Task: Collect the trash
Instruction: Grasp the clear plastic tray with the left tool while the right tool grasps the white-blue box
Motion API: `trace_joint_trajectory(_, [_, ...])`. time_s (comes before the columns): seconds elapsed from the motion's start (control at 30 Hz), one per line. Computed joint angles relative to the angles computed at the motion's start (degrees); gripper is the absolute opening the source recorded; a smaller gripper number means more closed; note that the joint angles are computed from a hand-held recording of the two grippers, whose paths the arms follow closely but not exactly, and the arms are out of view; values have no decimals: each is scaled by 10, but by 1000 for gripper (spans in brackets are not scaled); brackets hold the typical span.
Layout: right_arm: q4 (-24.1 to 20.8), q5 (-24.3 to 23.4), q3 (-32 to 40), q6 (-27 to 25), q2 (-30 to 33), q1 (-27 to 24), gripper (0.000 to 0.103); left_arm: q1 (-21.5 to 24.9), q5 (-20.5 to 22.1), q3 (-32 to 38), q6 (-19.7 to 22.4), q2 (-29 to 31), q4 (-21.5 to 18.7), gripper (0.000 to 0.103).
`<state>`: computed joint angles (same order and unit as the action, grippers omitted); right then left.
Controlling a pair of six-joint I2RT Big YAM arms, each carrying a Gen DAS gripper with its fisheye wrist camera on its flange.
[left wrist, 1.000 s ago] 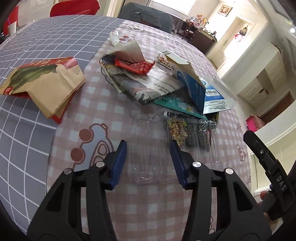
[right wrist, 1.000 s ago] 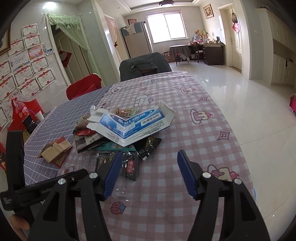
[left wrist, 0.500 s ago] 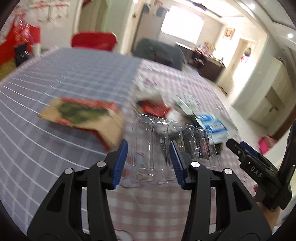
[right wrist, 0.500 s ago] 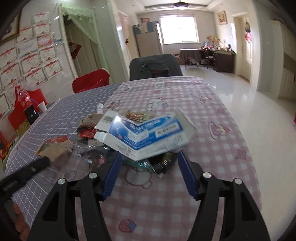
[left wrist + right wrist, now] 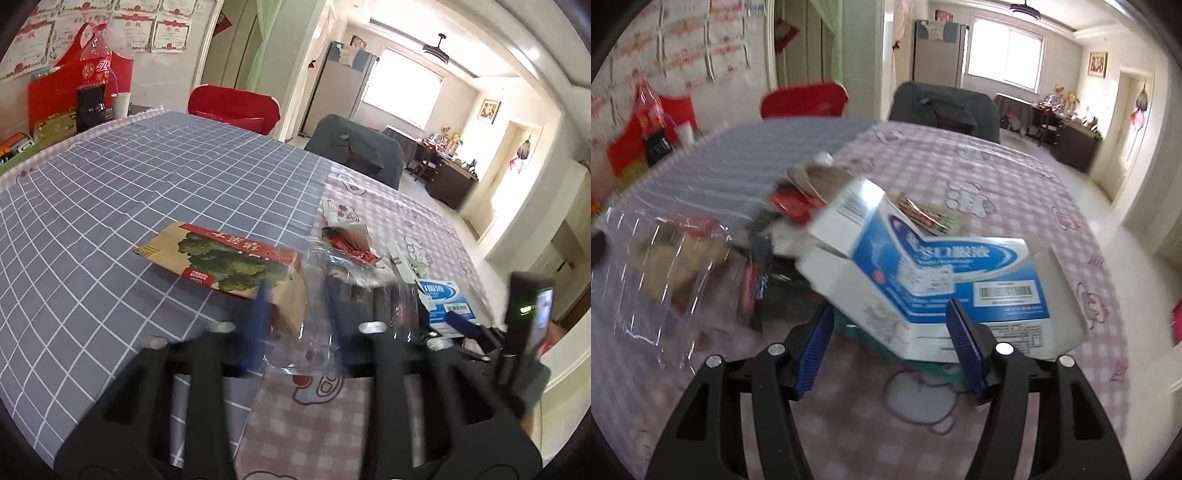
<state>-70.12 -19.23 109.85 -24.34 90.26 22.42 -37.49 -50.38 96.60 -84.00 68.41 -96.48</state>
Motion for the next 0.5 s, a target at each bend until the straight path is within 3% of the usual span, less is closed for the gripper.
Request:
trace_joint_trajectory(0.03, [5, -9, -4, 4, 0, -3, 59, 6, 12, -1, 7, 0, 7, 28])
trace_joint_trajectory(0.07, [5, -11, -5, 7, 1, -5, 42, 10, 20, 0, 17, 2, 10, 28])
trace_joint_trajectory(0.13, [-7, -33, 1, 5, 5, -12, 20, 12, 26, -2, 25, 4, 16, 28])
trace_joint_trajectory(0.17, [3, -36, -6, 4, -1, -15, 16, 15, 37, -8, 39, 1, 35, 28])
trace_joint_trajectory(0.23, [20, -49, -16, 6, -13, -24, 11, 11, 43, -8, 47, 2, 51, 28])
trace_joint_trajectory(0.37, [48, -96, -23, 29, -36, -56, 4, -10, 14, 7, 60, 8, 60, 28])
trace_joint_trajectory(0.5, [60, -140, -18, 52, -52, -92, 3, -26, -3, 36, 82, 23, 74, 27])
